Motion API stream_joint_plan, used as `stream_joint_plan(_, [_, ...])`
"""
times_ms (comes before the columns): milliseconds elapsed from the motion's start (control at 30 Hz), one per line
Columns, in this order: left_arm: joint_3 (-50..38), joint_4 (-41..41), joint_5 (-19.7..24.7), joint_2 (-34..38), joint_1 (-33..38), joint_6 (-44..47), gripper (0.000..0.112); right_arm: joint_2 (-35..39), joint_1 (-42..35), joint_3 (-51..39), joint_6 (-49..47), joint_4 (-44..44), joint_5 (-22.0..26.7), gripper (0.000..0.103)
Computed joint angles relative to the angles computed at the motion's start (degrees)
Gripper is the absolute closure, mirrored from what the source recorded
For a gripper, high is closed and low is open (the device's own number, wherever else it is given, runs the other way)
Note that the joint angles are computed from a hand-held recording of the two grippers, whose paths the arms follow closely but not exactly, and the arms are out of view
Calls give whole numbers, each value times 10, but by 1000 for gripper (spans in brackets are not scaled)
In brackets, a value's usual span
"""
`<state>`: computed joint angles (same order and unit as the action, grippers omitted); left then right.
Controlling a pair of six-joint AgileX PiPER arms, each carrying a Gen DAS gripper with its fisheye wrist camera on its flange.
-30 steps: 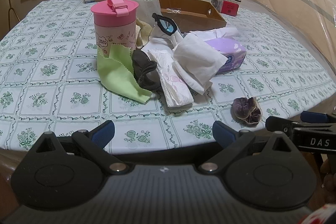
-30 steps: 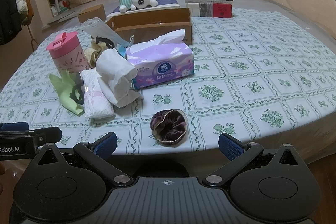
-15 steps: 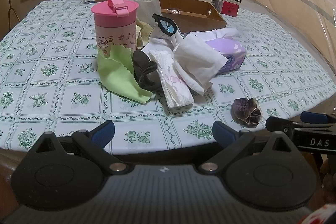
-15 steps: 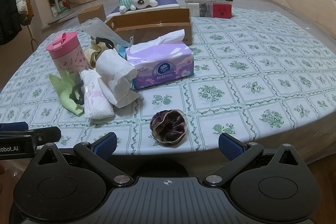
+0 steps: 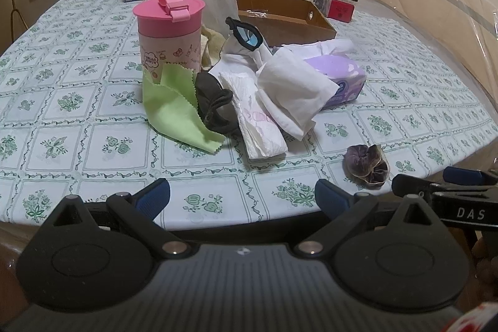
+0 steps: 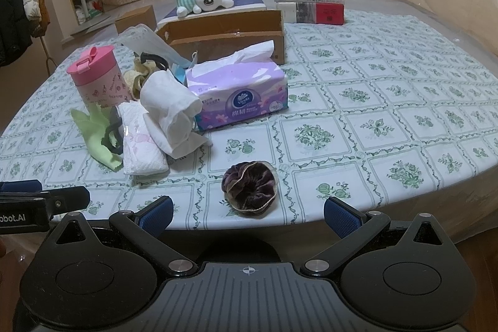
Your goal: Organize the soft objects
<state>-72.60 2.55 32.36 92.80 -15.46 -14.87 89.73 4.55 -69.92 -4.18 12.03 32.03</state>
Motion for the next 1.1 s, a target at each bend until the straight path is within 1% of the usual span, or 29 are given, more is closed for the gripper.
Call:
stream_joint_plan(167, [-10, -28, -2, 15, 13, 24, 16, 14, -4, -3, -27, 20, -10, 1])
stream_joint_plan(333, [-20, -31, -9, 34, 19, 26, 16, 36, -5, -9, -50, 31, -26, 1])
stream_joint_plan(500, [-34, -52, -10, 56, 28, 39, 16, 65, -9, -24, -63, 41, -28, 1])
stream_joint_plan(667, [-47, -123, -12, 78, 46, 82, 16, 87, -14, -40, -70, 48, -25, 2])
stream_joint_plan(733, [-55, -130, -11, 86, 47, 86, 16, 95, -15, -46, -73, 52, -24, 5])
stream_joint_plan(767, [-58, -129, -12, 89, 47, 86, 16, 99, -16, -50, -75, 54, -22, 7])
stream_joint_plan(867, [-66, -101, -18, 99, 38, 73, 16, 109, -19, -58, -79, 58, -20, 9])
stream_joint_plan(1000, [-70, -84, -38, 108, 30, 74, 16, 118, -22, -60, -105, 81, -24, 11])
stream_joint_plan(1100, [-75, -63, -51, 116, 23, 70, 17, 122, -22, -58, -120, 90, -27, 16])
